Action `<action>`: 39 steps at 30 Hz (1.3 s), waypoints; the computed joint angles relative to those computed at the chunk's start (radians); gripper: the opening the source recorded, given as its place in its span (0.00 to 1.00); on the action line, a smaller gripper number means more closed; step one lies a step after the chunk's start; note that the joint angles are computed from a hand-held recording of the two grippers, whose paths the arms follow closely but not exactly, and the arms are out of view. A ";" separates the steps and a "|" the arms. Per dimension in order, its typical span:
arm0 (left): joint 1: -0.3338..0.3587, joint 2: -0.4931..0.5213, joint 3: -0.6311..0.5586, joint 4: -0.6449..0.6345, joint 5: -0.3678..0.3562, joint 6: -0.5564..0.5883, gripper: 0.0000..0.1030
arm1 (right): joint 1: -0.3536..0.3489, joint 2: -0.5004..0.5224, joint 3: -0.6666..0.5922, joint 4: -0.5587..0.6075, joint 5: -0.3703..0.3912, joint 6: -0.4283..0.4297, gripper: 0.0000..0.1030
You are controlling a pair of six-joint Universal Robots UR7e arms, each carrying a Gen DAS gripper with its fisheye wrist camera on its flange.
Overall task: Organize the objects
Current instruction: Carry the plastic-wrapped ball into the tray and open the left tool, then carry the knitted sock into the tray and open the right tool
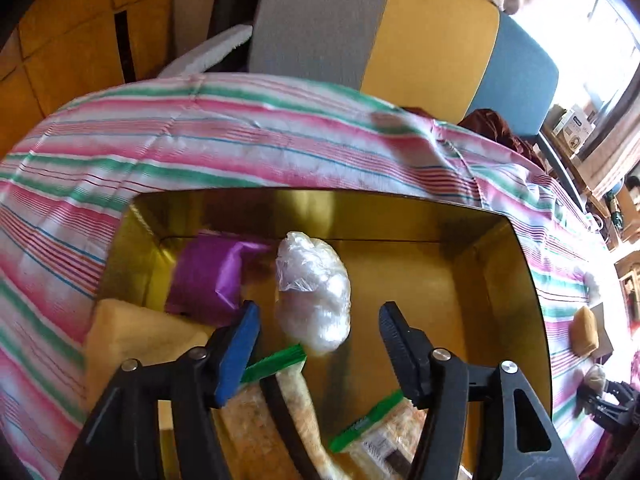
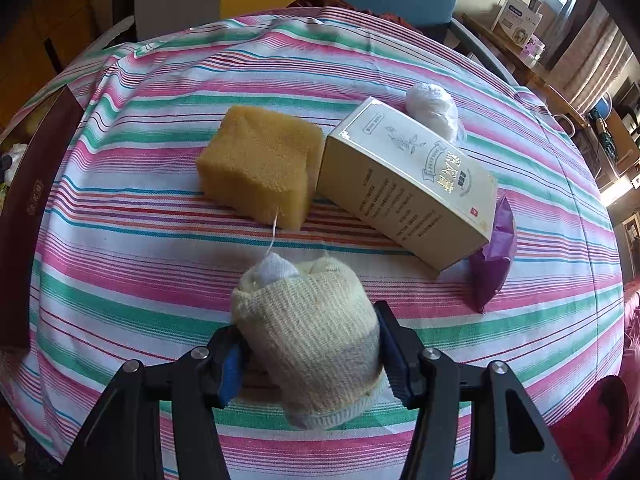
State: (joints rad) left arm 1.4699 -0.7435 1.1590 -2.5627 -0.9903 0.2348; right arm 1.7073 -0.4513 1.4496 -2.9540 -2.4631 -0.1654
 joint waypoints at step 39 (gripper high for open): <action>-0.118 -0.348 0.763 -0.741 0.098 0.154 0.76 | 0.052 0.030 0.011 -0.022 -0.052 0.004 0.55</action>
State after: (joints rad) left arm 1.3518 -1.0917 1.9219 -3.3034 -0.8926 0.3891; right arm 1.7593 -0.4216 1.4611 -2.9759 -2.5148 -0.1613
